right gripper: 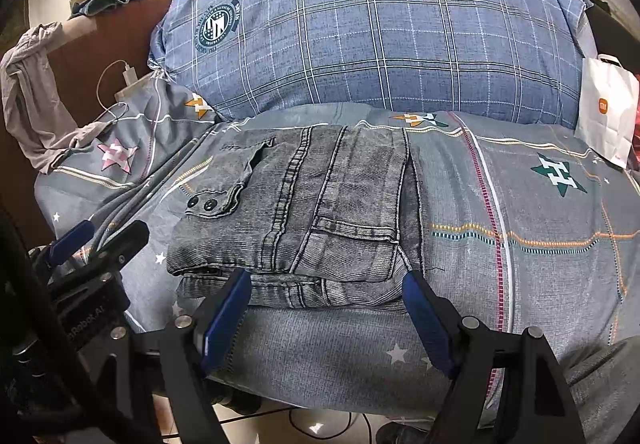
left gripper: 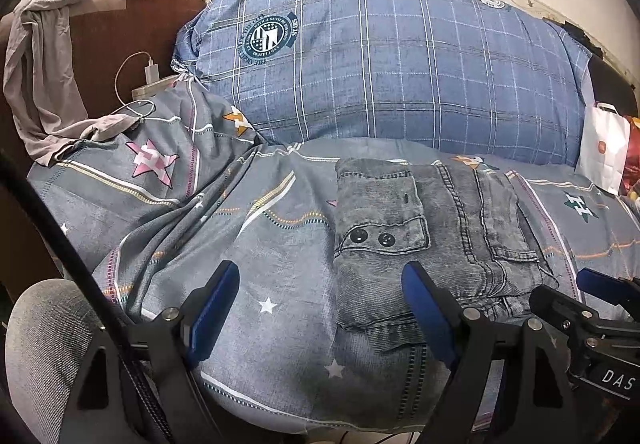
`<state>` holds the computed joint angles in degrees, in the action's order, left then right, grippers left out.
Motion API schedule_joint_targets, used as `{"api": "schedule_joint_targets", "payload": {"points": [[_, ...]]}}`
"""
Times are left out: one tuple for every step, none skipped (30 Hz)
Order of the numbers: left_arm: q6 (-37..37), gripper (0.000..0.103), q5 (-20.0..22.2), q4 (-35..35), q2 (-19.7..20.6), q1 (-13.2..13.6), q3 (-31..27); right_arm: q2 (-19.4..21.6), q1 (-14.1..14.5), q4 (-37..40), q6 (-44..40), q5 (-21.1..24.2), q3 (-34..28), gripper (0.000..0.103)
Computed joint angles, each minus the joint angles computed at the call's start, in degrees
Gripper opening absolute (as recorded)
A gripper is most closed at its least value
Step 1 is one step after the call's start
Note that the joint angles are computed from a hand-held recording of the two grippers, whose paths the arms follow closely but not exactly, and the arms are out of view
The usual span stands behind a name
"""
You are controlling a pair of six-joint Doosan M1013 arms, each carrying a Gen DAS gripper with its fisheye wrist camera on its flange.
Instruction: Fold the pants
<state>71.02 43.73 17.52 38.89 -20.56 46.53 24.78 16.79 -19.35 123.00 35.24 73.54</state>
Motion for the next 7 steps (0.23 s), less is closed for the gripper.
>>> {"api": "schedule_joint_targets", "payload": {"points": [[0.1,0.084,0.1,0.0,0.0,0.0,0.0,0.0,0.0,0.0,0.0,-0.1,0.0,0.081],[0.2,0.084,0.1,0.0,0.0,0.0,0.0,-0.1,0.0,-0.1,0.1,-0.1,0.1,0.081],[0.2,0.084,-0.1,0.0,-0.1,0.0,0.1,-0.1,0.0,0.0,0.1,-0.1,0.1,0.081],[0.5,0.084,-0.5,-0.2,-0.2,0.0,0.3,-0.1,0.0,0.0,0.0,-0.1,0.1,0.081],[0.5,0.084,-1.4,0.0,-0.5,0.0,0.9,-0.1,0.0,0.0,0.1,-0.1,0.1,0.081],[0.0,0.084,-1.7,0.5,-0.6,-0.1,1.2,-0.1,0.0,0.0,0.1,-0.1,0.1,0.081],[-0.1,0.084,-1.9,0.6,-0.6,0.0,1.3,-0.1,0.0,0.0,0.1,-0.1,0.1,0.081]]}}
